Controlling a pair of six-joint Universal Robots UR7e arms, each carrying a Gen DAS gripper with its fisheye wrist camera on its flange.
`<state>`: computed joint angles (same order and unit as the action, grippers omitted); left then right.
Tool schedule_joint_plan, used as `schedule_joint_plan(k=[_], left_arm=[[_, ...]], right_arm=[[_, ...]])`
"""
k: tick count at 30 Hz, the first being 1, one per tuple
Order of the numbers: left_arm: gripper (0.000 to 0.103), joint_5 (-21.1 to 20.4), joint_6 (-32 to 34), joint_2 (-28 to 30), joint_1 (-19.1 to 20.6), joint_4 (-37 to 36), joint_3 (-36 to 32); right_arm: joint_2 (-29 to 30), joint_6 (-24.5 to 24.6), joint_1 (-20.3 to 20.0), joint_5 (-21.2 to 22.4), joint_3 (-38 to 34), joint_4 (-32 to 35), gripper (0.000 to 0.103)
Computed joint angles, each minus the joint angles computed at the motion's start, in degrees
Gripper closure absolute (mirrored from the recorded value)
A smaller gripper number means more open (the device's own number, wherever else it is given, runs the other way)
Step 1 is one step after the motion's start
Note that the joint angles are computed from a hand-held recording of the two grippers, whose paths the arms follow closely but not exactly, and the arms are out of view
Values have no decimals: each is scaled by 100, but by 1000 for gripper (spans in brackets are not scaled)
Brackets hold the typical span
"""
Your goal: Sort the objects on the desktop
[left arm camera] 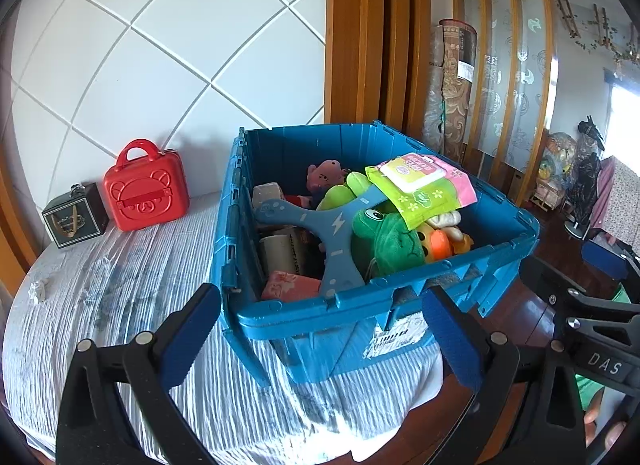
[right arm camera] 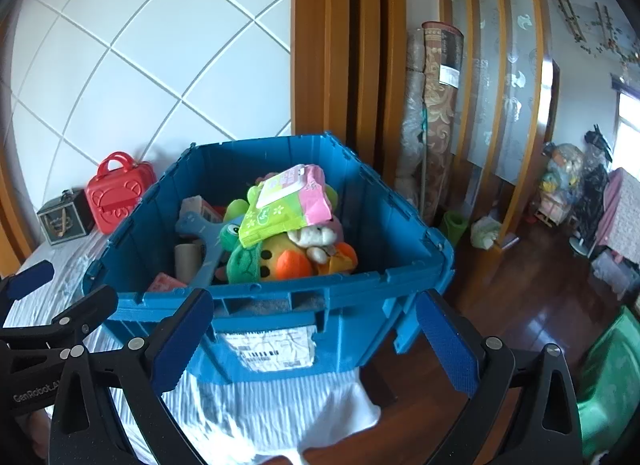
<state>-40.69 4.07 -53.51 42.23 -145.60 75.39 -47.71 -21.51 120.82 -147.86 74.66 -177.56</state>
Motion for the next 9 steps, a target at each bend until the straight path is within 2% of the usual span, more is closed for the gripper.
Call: schedule_joint_plan(k=[9], left_arm=[[1, -37, 29, -124, -71, -87, 194]], right_arm=[[-130, 113, 27, -37, 196, -42, 0]])
